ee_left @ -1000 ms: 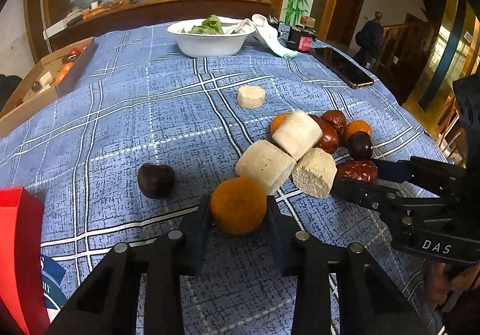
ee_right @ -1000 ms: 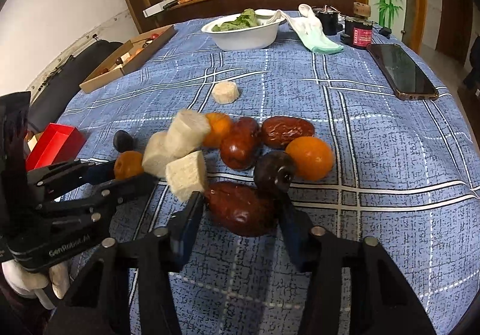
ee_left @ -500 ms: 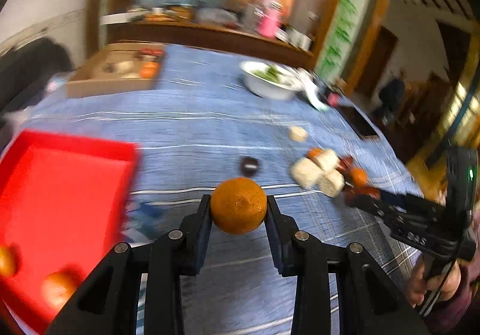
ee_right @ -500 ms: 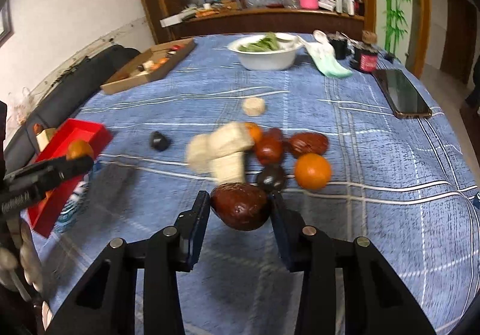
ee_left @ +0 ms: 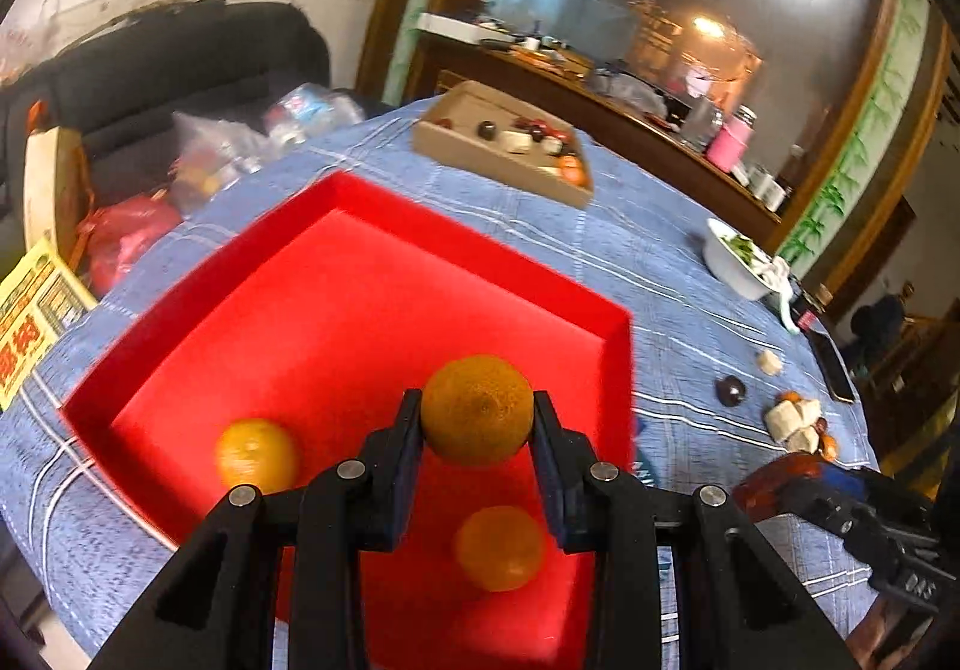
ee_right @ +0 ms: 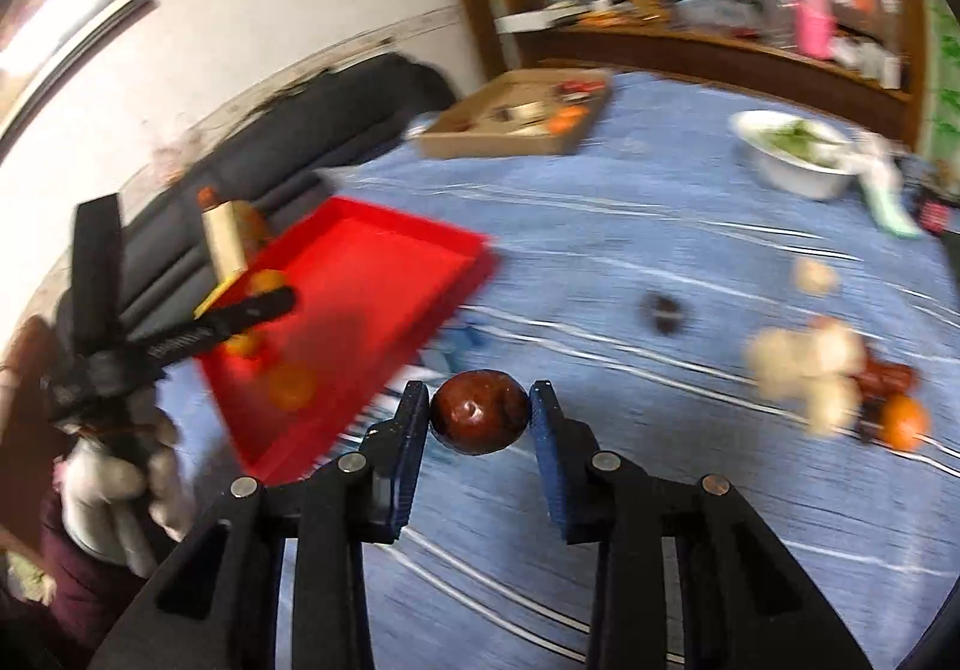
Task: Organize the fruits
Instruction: 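Carry the orange and the date to the red tray and release both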
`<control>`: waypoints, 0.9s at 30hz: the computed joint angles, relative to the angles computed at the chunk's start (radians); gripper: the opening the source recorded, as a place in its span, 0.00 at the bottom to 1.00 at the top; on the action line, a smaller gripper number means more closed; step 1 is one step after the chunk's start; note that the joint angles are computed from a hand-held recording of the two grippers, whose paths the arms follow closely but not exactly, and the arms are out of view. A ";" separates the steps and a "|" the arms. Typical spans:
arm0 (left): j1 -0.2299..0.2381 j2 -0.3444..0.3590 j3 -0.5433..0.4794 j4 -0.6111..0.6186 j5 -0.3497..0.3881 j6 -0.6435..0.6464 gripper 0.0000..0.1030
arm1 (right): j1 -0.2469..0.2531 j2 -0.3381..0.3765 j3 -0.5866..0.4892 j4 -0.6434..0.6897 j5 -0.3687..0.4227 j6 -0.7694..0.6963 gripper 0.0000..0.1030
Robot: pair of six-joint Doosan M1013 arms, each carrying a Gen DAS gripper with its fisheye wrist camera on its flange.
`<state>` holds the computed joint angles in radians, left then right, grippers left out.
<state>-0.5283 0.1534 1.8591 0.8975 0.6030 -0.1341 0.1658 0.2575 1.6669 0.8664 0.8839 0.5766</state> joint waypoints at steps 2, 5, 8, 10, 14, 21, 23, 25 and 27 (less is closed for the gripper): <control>0.004 -0.002 0.005 -0.008 0.006 -0.010 0.35 | 0.029 0.021 -0.024 0.003 0.040 0.008 0.33; 0.012 -0.009 0.016 -0.034 0.014 -0.021 0.35 | 0.080 0.046 -0.054 -0.041 0.039 0.034 0.33; 0.014 -0.022 0.028 -0.038 0.020 -0.030 0.36 | 0.123 0.078 -0.089 -0.113 0.018 0.094 0.33; 0.014 -0.030 0.036 -0.033 0.027 -0.037 0.39 | 0.141 0.098 -0.107 -0.146 -0.005 0.139 0.35; 0.001 -0.042 0.040 -0.001 0.056 -0.054 0.44 | 0.141 0.096 -0.103 -0.135 -0.036 0.151 0.41; -0.035 -0.051 0.030 0.136 0.050 -0.100 0.51 | 0.095 0.021 -0.023 -0.133 -0.162 0.173 0.52; -0.038 -0.039 0.009 0.153 0.018 -0.103 0.51 | 0.071 -0.012 0.013 -0.120 -0.209 0.158 0.53; -0.042 -0.020 -0.021 0.147 -0.023 -0.083 0.51 | 0.039 -0.051 0.057 -0.075 -0.287 0.118 0.64; -0.057 0.004 -0.056 0.154 -0.037 -0.058 0.51 | 0.011 -0.094 0.113 0.008 -0.397 0.034 0.75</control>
